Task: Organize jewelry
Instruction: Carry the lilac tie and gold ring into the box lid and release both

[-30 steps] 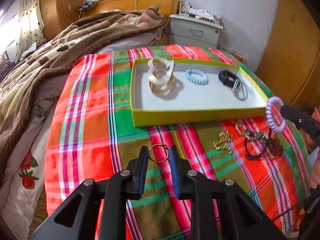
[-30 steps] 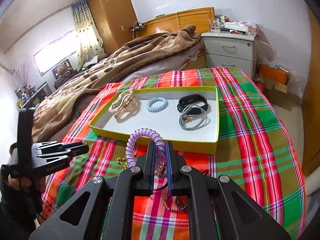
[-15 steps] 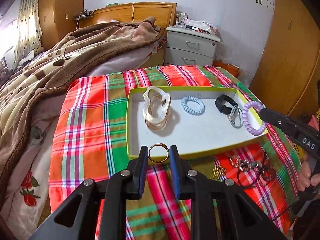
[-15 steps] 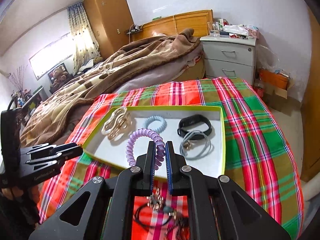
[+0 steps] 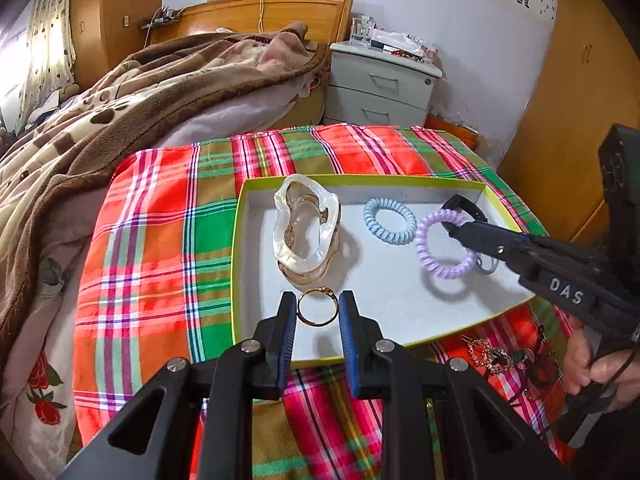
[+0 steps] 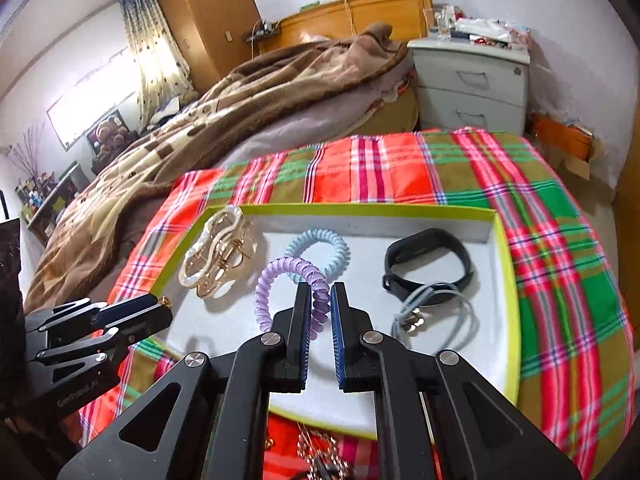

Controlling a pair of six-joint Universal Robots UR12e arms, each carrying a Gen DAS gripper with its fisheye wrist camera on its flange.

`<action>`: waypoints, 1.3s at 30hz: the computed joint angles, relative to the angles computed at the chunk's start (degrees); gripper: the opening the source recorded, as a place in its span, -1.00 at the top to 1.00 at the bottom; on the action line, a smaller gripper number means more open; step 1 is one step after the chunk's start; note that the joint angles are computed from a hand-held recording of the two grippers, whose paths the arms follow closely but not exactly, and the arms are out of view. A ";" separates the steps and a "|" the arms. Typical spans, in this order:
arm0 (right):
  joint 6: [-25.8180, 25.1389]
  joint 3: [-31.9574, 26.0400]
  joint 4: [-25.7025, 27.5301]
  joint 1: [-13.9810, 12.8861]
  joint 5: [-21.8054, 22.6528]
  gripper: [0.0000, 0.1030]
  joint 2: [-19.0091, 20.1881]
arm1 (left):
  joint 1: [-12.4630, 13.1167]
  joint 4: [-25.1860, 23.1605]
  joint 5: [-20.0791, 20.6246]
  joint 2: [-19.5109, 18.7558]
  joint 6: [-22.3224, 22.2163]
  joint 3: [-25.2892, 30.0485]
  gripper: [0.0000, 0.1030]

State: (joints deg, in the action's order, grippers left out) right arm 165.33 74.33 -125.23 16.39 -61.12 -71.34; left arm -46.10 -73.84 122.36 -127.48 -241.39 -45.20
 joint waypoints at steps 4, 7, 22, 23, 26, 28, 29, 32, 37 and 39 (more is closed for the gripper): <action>-0.75 -0.90 1.43 0.45 -0.90 0.80 0.83 | 0.39 -0.53 -0.77 -0.21 -0.12 0.05 0.56; -1.12 -1.27 2.22 0.74 -1.43 0.80 1.20 | 0.62 -0.90 -1.12 -0.40 0.01 0.13 0.56; -3.05 -3.00 4.79 1.53 -3.76 0.80 2.64 | 1.31 -2.34 -3.07 -1.10 -0.84 0.69 0.56; -3.03 -3.00 4.75 1.57 -3.88 0.80 2.65 | 1.36 -2.44 -3.27 -1.15 -0.78 0.75 0.56; -3.19 -2.88 4.50 1.59 -3.98 0.80 2.58 | 1.45 -2.66 -3.44 -1.22 -0.95 0.77 0.56; -3.15 -2.99 4.49 1.61 -4.14 0.80 2.66 | 1.46 -2.48 -3.46 -1.20 -1.03 0.69 0.56; -3.10 -2.98 4.47 1.66 -4.21 0.80 2.66 | 1.50 -2.45 -3.60 -1.18 -1.07 0.61 0.56; -3.14 -2.97 4.48 1.72 -4.33 0.80 2.66 | 1.51 -2.73 -3.55 -1.28 -1.06 0.75 0.56; -3.02 -2.87 4.26 1.75 -4.34 0.80 2.61 | 1.52 -3.08 -3.71 -1.38 -1.06 1.02 0.56; -2.99 -2.94 4.31 1.76 -4.36 0.80 2.65 | 1.54 -3.02 -3.79 -1.39 -1.11 1.00 0.55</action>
